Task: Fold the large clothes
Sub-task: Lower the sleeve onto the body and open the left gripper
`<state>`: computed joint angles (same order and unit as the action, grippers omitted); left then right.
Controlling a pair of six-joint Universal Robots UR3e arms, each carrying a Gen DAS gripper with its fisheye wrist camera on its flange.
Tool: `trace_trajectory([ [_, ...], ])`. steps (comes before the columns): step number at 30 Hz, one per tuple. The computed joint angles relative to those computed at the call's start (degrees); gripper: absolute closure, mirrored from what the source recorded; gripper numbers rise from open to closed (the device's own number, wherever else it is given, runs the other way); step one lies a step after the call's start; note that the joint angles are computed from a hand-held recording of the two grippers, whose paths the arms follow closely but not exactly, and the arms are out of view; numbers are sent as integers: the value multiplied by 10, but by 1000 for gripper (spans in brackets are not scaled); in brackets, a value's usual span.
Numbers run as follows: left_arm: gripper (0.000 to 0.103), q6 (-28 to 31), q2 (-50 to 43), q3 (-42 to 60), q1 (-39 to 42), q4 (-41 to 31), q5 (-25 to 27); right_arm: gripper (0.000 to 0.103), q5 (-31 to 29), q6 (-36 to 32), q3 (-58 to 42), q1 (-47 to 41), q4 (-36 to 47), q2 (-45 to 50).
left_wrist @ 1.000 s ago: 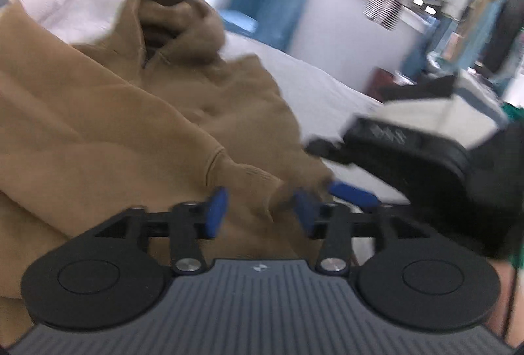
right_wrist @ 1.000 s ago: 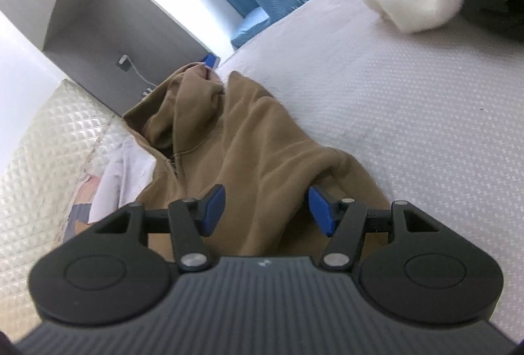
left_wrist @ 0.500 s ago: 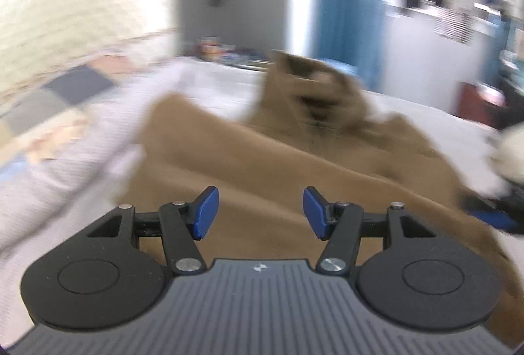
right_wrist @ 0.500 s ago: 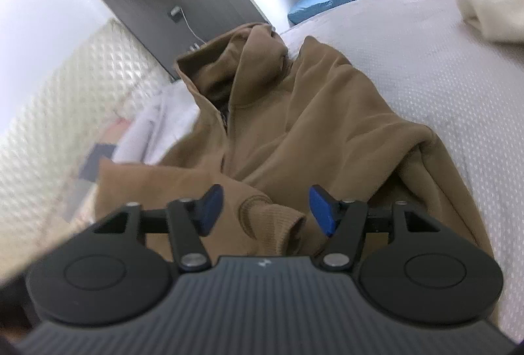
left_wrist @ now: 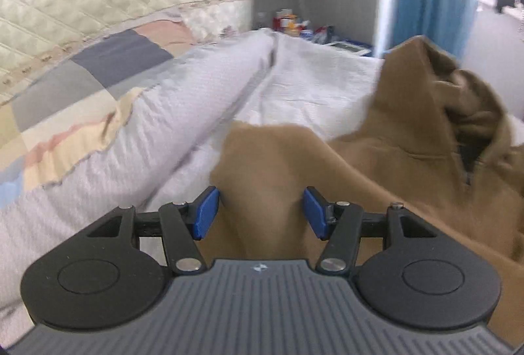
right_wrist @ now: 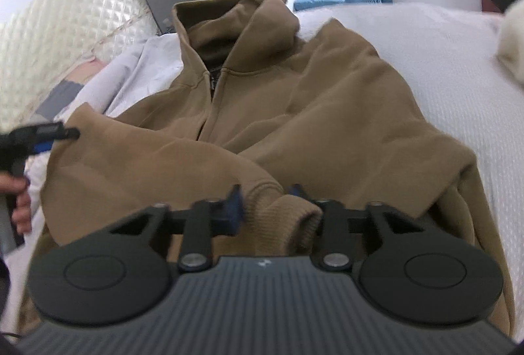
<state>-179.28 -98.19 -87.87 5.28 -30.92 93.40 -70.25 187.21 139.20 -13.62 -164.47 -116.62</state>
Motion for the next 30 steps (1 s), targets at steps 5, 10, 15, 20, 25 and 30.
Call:
trace_trajectory([
  [5,43,-28,-107,97,3,-27,15,75,-96,16,-29,77,-97,104],
  [10,42,-14,-163,124,-5,-25,37,76,-117,15,-53,95,-134,180],
  [15,42,-3,-182,164,-1,-63,29,76,-133,15,-66,110,-157,218],
  [20,41,25,-125,112,16,-50,-3,74,-109,40,-52,92,-154,196],
  [25,41,19,-21,59,38,-106,-50,69,-106,47,-44,90,-127,155],
  [30,41,28,128,-12,62,-180,-116,68,-73,53,-16,70,-91,79],
])
